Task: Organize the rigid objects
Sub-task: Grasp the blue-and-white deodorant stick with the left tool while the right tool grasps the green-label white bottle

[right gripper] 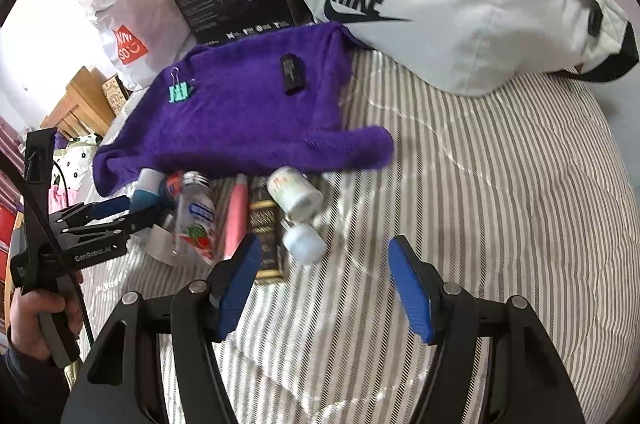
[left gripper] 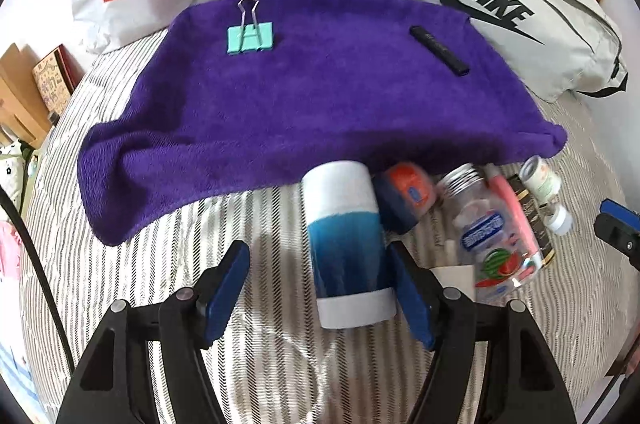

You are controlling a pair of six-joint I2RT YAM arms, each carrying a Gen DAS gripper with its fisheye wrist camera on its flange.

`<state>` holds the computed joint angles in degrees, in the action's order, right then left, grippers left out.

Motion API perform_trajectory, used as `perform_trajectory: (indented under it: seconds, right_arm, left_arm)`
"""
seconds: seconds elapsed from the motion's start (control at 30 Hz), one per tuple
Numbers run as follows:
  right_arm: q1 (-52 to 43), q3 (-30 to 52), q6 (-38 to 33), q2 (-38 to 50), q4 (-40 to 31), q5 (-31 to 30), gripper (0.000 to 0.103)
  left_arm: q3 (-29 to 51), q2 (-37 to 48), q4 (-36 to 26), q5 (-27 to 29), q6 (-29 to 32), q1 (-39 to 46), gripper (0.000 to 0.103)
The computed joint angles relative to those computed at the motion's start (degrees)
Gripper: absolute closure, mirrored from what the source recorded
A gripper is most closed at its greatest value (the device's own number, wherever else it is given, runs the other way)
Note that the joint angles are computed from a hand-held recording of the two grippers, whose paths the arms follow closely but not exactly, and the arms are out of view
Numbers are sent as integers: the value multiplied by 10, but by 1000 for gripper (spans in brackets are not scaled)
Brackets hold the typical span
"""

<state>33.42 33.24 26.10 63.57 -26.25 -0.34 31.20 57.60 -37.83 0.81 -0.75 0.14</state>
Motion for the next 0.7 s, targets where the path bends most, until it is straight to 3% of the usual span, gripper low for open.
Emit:
perform_trajectory:
  seconds: [0.23, 0.47, 0.7]
  right_arm:
    - [-20, -9, -23, 43, 41, -10, 38]
    - [2, 25, -67, 111, 82, 8, 40]
    - [9, 66, -107, 175, 97, 13, 50]
  left_arm:
    - [-10, 14, 39, -41, -3, -34, 36]
    - [-10, 15, 51, 3, 15, -19, 66]
    - [-18, 4, 52, -5, 14, -28, 67]
